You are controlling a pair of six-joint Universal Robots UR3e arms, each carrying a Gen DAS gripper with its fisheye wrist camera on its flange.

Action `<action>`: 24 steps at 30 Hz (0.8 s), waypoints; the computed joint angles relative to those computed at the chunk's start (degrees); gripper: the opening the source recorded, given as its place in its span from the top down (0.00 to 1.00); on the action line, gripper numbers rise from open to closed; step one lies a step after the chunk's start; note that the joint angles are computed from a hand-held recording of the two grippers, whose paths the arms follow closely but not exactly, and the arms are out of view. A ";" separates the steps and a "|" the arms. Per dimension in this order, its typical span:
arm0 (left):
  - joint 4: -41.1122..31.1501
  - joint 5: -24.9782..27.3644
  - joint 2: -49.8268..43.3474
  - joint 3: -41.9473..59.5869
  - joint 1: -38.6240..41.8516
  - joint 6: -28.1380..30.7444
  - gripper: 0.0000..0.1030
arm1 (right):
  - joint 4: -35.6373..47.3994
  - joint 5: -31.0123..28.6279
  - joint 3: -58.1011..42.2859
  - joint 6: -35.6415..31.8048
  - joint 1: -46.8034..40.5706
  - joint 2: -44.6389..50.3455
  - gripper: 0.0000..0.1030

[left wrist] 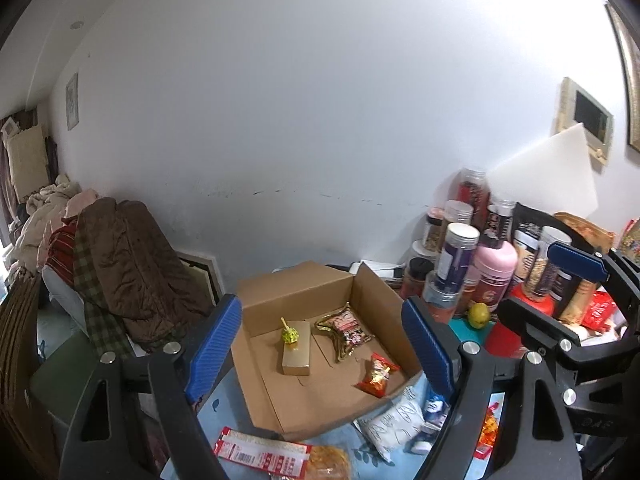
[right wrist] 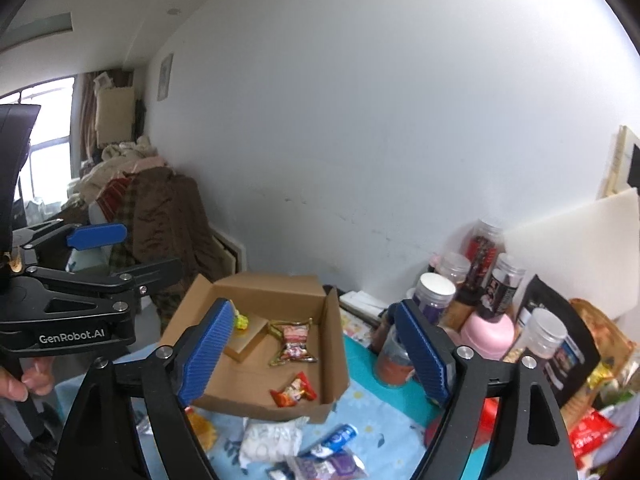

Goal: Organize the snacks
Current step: 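Withdraw both tools from the box back over the table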

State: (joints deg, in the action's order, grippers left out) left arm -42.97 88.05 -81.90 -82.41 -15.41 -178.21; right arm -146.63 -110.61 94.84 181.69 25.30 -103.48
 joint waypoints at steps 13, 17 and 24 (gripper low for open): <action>3.30 1.48 12.38 -12.29 -3.44 1.13 0.05 | 1.52 -8.61 8.42 7.46 8.89 -8.03 0.15; 3.61 2.10 14.19 -15.02 -5.38 1.07 0.05 | 2.55 -11.19 10.93 9.86 11.56 -10.01 0.15; 5.01 2.54 16.51 -19.41 -8.28 0.41 0.05 | 3.41 -17.31 15.93 14.82 17.54 -12.65 0.15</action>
